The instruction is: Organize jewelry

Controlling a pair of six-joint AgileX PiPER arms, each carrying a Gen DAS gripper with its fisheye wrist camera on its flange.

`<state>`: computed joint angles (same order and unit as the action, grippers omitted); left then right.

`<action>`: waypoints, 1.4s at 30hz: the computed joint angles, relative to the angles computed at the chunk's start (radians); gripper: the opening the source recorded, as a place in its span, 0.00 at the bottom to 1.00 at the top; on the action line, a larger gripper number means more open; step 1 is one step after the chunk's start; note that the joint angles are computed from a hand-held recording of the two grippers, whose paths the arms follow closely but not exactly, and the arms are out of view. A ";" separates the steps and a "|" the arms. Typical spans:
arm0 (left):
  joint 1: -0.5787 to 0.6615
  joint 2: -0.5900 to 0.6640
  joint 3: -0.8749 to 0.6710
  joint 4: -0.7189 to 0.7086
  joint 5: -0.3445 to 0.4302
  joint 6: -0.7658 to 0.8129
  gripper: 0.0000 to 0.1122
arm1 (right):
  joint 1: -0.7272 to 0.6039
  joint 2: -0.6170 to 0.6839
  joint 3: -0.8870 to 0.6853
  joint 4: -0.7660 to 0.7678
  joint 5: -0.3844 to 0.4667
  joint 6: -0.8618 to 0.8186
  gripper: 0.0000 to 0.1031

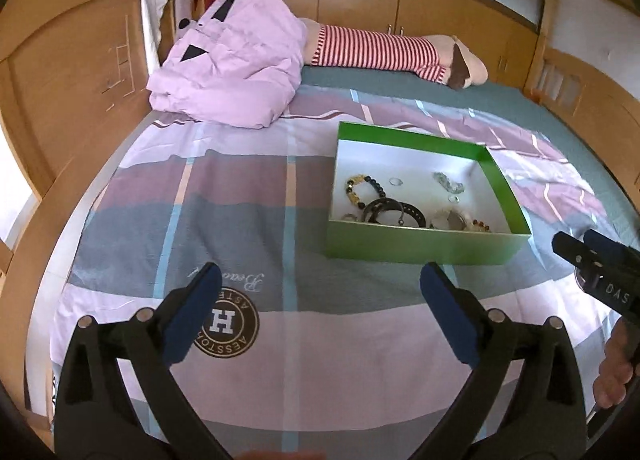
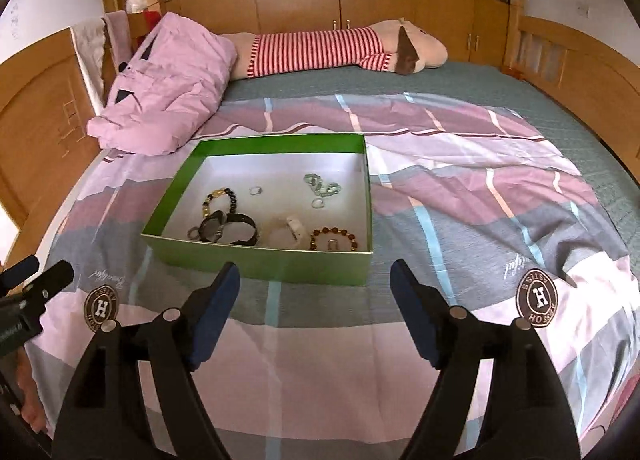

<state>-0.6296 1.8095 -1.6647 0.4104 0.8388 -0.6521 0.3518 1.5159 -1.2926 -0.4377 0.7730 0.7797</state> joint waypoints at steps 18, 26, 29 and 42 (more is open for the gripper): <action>-0.034 0.002 -0.033 -0.048 0.003 0.055 0.90 | 0.035 0.011 -0.003 -0.027 0.031 0.012 0.75; -0.020 0.017 -0.052 -0.051 0.021 0.056 0.90 | 0.023 0.010 -0.001 0.003 0.036 -0.009 0.75; -0.019 0.024 -0.058 -0.039 0.026 0.048 0.90 | 0.018 0.006 0.000 0.012 0.038 -0.021 0.75; -0.019 0.034 -0.060 -0.035 0.032 0.056 0.90 | 0.012 -0.003 -0.002 0.038 0.043 -0.041 0.75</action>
